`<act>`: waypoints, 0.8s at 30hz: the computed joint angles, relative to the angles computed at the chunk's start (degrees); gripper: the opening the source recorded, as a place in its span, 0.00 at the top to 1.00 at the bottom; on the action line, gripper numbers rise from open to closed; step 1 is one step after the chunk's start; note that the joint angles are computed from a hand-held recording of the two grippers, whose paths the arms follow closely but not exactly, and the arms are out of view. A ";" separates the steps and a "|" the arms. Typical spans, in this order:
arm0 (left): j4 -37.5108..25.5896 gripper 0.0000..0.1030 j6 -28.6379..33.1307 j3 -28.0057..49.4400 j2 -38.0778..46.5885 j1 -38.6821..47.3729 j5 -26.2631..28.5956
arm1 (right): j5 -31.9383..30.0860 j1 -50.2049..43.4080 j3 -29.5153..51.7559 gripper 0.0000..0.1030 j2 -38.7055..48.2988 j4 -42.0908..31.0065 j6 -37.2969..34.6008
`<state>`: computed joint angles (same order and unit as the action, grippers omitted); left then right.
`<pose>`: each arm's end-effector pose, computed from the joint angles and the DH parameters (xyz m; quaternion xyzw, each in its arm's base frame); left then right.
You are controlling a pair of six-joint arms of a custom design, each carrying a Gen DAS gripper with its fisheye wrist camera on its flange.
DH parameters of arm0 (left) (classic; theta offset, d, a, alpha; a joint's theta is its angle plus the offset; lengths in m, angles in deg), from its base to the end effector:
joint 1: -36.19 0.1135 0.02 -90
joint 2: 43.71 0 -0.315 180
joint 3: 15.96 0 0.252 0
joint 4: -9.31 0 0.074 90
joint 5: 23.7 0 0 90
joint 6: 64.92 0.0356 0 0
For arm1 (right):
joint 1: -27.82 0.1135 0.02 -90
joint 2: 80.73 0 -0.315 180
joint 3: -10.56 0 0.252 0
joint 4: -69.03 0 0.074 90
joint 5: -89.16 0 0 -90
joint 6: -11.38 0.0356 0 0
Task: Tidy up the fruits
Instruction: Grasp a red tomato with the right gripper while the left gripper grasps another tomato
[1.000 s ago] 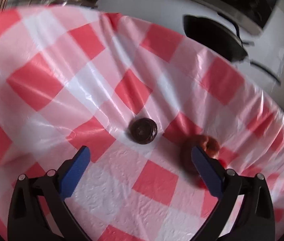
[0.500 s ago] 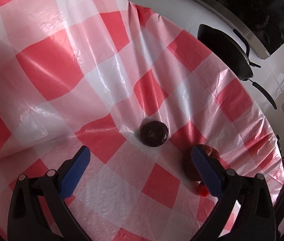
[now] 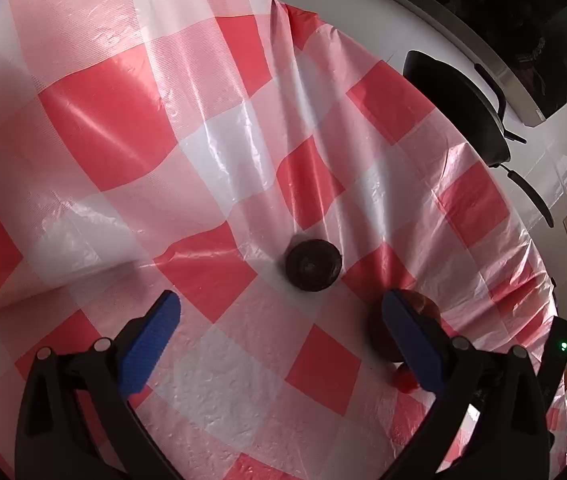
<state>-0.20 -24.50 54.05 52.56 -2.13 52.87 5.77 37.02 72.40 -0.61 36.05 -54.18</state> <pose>0.2943 -0.2220 0.2516 -0.1398 0.8745 -0.2392 0.3981 0.2708 0.0397 0.2595 0.1438 0.9310 0.0438 0.3327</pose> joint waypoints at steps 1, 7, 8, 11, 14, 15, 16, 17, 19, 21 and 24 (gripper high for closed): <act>-0.06 0.02 -0.03 0.05 0.08 -0.03 -0.02 | -0.74 0.12 -0.01 0.48 -0.02 -0.38 0.07; -0.36 0.02 0.66 0.25 0.18 -0.27 -0.06 | 1.65 2.37 1.47 0.50 3.83 0.84 -0.87; -0.50 0.02 0.75 0.44 0.28 -0.30 -0.04 | 2.58 2.49 1.49 0.52 4.41 1.79 -1.14; -1.29 0.02 1.38 1.55 0.84 -0.63 0.00 | 4.59 3.42 1.50 0.63 4.73 2.04 -2.92; -1.98 0.02 2.78 2.48 1.27 -1.32 -0.41 | 4.31 3.40 -1.76 0.63 0.98 2.73 -1.22; -2.13 0.02 3.13 2.66 1.36 -1.46 -0.38 | 4.14 3.64 -4.34 0.63 -2.06 3.29 0.41; -2.31 0.02 3.65 2.94 1.49 -1.65 -0.22 | 3.81 3.35 -6.55 0.63 -4.93 3.69 1.72; -2.36 0.02 4.31 3.24 1.65 -1.87 0.22 | 3.40 3.02 -9.17 0.63 -8.62 3.89 3.30; -2.45 0.02 5.92 3.87 2.06 -2.36 1.93 | 1.49 1.42 -13.95 0.63 -16.32 4.17 6.31; -2.89 0.02 8.99 5.09 2.73 -3.67 3.88 | -0.69 -1.81 -18.31 0.63 -24.68 3.12 10.49; -4.46 0.02 10.94 7.30 3.86 -5.47 7.16 | -6.53 -8.69 -23.26 0.63 -33.33 2.84 13.58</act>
<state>-4.65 -13.55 61.35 56.42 -7.60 60.04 -0.76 28.33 49.14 -33.94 38.89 -40.60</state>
